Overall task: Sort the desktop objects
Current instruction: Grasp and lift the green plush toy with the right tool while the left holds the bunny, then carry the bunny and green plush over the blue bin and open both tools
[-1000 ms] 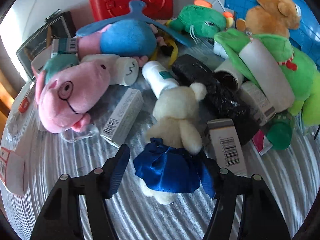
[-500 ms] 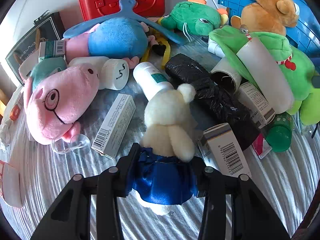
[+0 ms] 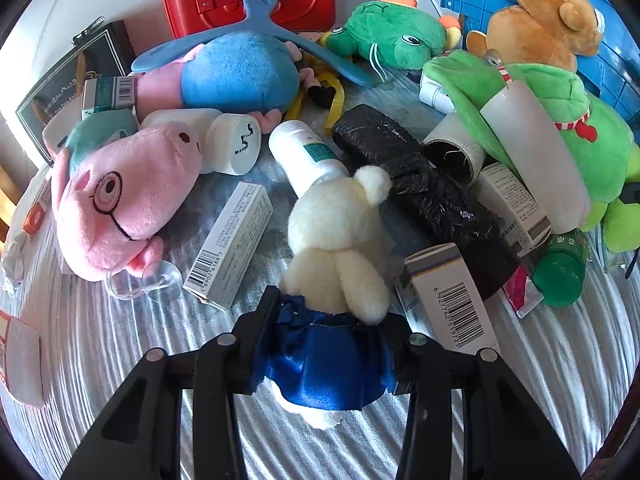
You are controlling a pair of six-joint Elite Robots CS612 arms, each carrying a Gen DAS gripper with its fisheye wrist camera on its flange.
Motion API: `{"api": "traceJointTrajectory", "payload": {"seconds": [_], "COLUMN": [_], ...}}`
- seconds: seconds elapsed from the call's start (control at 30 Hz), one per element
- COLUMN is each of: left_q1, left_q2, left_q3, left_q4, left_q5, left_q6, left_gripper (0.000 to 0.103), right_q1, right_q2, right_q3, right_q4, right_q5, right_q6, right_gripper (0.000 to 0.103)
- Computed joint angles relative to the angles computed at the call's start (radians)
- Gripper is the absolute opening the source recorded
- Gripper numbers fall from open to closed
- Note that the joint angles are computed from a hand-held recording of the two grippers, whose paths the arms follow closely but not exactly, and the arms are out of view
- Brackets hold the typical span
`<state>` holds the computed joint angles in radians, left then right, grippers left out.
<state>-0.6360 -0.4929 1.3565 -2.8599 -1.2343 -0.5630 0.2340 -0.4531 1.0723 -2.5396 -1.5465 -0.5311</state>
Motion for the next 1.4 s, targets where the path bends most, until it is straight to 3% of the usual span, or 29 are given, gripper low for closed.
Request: {"api": "traceJointTrajectory", "payload": {"seconds": [0.1, 0.17, 0.2, 0.3, 0.47, 0.57, 0.67, 0.8, 0.9, 1.1, 1.23, 1.4], "left_q1": [0.001, 0.002, 0.002, -0.001, -0.008, -0.009, -0.01, -0.008, -0.009, -0.022, -0.041, -0.072], "left_q2": [0.003, 0.003, 0.004, -0.001, -0.022, -0.038, -0.051, -0.065, -0.081, -0.124, -0.162, -0.201], "left_q3": [-0.006, -0.009, -0.01, -0.004, 0.031, 0.053, 0.072, 0.095, 0.118, 0.168, 0.186, 0.168], "left_q4": [0.006, 0.009, 0.009, 0.004, -0.038, -0.048, -0.048, -0.062, -0.074, -0.115, -0.153, -0.256], "left_q5": [-0.002, -0.004, -0.008, -0.008, -0.003, 0.003, 0.015, 0.024, 0.041, 0.128, 0.211, 0.278], "left_q6": [-0.002, -0.003, -0.003, -0.002, -0.002, -0.001, -0.003, -0.008, -0.014, -0.007, 0.052, 0.23], "left_gripper": [0.042, 0.042, 0.039, 0.033, 0.033, 0.033, 0.033, 0.033, 0.033, 0.033, 0.033, 0.033], "right_q1": [0.003, -0.001, 0.002, 0.003, -0.022, -0.053, -0.08, -0.122, -0.116, -0.085, -0.068, -0.065], "right_q2": [0.052, 0.074, 0.071, 0.021, -0.067, -0.102, -0.096, -0.047, -0.02, -0.056, -0.118, -0.203], "right_q3": [-0.097, -0.125, -0.113, -0.03, 0.09, 0.125, 0.119, 0.114, 0.102, 0.089, 0.141, 0.258], "right_q4": [0.106, 0.099, 0.071, 0.011, 0.045, 0.119, 0.12, 0.054, -0.062, -0.281, -0.435, -0.645], "right_q5": [-0.024, 0.001, -0.004, 0.019, 0.184, 0.374, 0.553, 0.913, 1.034, 0.99, 0.844, 0.676], "right_q6": [0.031, 0.08, 0.083, 0.09, 0.159, 0.239, 0.352, 0.59, 0.711, 0.738, 0.718, 0.733], "right_gripper": [0.101, 0.096, 0.089, 0.071, 0.068, 0.067, 0.066, 0.067, 0.067, 0.067, 0.067, 0.067]}}
